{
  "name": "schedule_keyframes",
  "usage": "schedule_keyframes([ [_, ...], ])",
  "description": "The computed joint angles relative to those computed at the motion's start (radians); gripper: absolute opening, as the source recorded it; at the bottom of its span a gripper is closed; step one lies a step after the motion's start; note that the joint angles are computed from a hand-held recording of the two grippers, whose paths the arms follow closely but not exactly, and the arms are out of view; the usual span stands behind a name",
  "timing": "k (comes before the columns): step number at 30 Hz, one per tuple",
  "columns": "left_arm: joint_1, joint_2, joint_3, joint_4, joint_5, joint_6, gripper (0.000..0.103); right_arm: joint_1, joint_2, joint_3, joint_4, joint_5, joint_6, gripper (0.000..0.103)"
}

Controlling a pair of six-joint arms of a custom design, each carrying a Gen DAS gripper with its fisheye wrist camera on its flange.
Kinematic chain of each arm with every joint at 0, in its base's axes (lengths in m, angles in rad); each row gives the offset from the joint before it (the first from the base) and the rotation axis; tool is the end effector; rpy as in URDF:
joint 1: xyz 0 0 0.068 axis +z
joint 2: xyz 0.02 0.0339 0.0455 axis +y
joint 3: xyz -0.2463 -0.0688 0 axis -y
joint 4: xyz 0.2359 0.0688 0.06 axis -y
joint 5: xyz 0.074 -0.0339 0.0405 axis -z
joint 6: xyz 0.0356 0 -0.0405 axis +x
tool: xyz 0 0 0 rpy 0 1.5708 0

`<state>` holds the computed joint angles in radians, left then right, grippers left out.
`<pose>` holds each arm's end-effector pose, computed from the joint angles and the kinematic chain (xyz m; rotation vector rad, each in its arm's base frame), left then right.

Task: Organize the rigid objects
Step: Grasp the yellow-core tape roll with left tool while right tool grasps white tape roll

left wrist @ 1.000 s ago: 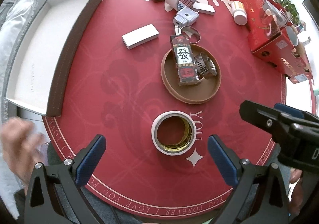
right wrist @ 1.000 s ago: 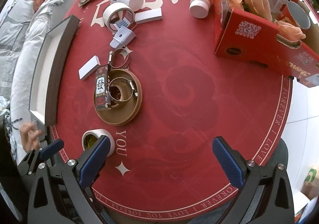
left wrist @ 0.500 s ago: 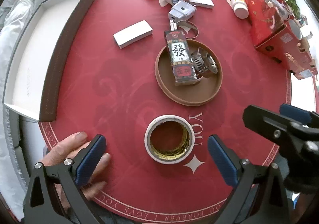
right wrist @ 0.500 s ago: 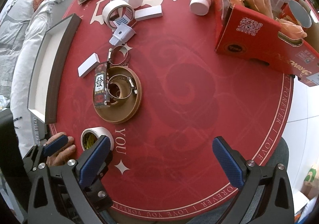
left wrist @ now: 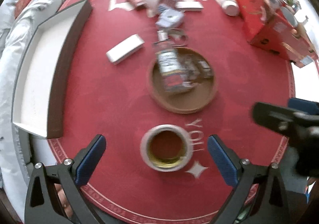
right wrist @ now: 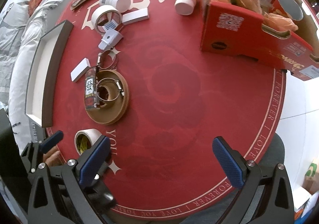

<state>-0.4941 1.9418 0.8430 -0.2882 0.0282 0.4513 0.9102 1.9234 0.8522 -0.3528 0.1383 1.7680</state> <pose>0.2549 -0.1384 0.0525 1.3502 2.6320 -0.0475 0.1798 0.2234 0.0582 1.2485 2.6938 0.1653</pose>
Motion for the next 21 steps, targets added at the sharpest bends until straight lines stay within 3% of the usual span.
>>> schedule_keyframes([
  [9,0.051,0.089,0.079,-0.037,0.031,0.016,0.102,-0.016,0.022,0.009,0.029,-0.019,-0.027,0.103],
  [13,0.003,0.102,0.029,0.047,-0.025,-0.017,0.102,-0.02,0.029,0.022,0.024,-0.027,-0.039,0.103],
  [21,0.112,0.192,0.134,0.026,-0.01,0.028,0.103,-0.063,0.077,0.081,0.0,-0.037,-0.107,0.103],
])
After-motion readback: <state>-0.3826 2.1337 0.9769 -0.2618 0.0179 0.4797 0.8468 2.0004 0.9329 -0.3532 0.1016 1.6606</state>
